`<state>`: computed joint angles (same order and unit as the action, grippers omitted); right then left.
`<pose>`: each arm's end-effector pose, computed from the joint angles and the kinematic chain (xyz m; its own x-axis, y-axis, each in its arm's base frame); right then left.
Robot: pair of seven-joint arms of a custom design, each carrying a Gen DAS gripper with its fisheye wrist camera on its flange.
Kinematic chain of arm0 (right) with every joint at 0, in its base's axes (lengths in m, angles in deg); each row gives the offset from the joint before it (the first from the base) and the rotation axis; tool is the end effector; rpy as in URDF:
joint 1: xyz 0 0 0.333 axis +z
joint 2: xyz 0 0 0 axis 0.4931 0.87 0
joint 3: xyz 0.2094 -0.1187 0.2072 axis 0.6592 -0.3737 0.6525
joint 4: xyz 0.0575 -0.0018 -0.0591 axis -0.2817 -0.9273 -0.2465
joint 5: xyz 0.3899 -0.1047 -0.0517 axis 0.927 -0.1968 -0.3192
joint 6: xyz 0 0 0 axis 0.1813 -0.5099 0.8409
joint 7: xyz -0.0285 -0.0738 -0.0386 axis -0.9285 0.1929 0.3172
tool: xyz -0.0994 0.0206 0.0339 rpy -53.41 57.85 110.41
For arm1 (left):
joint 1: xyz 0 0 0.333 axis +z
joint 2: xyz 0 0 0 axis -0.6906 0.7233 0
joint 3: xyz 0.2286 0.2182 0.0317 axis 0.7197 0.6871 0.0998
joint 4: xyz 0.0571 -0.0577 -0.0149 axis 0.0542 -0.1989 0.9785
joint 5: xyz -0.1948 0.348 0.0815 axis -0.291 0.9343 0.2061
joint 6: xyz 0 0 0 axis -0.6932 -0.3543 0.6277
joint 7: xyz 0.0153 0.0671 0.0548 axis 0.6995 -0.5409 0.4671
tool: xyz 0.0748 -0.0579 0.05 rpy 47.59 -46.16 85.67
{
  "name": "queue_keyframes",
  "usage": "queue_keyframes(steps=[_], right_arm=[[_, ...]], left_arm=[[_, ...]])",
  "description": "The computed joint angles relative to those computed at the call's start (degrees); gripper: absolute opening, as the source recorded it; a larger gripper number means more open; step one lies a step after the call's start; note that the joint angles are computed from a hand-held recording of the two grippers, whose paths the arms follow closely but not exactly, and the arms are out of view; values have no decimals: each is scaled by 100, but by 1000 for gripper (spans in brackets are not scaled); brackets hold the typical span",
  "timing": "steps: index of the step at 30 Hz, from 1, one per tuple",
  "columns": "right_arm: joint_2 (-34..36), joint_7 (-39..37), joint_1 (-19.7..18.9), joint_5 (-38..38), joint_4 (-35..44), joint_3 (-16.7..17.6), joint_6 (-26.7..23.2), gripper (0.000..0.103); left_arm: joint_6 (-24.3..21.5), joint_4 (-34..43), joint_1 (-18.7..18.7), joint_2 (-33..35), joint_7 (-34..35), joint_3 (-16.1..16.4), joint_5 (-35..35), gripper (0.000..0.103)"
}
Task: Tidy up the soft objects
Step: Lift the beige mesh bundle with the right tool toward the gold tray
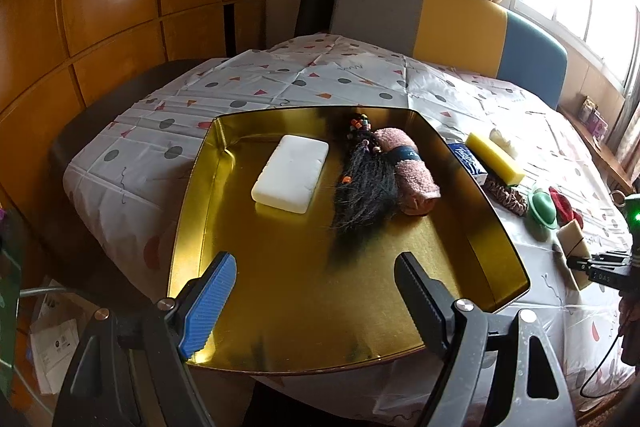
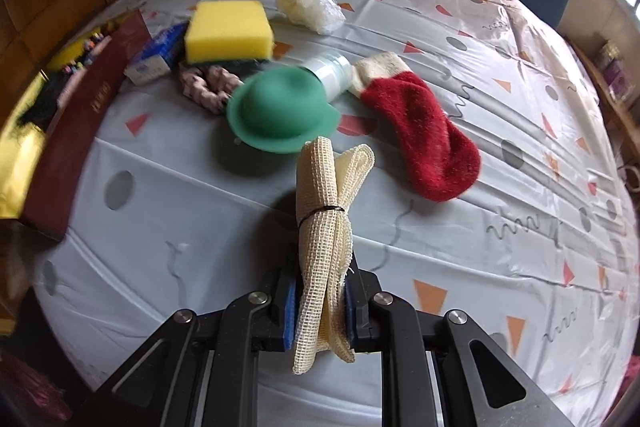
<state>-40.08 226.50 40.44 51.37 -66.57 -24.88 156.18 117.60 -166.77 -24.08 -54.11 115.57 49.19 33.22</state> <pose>0.5747 0.0676 0.3217 -0.3406 -0.9399 0.0243 -0.8624 0.3020 -0.4062 0.7049 -0.0653 0.3503 -0.4021 -0.9129 0.0701 -0.6876 0.2506 -0.6814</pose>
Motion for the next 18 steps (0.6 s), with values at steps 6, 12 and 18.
queue_keyframes(steps=[6,12,18], right_arm=[[-38,43,109,-41,136,69,325,18],[202,-406,270,361,578,204,686,18],[711,-1385,485,1194,1333,387,1005,18]], left_arm=[[-112,98,-46,68,-78,98,22,83],[-190,152,-80,106,-101,163,4,83],[-226,181,-112,120,-124,228,-12,83]])
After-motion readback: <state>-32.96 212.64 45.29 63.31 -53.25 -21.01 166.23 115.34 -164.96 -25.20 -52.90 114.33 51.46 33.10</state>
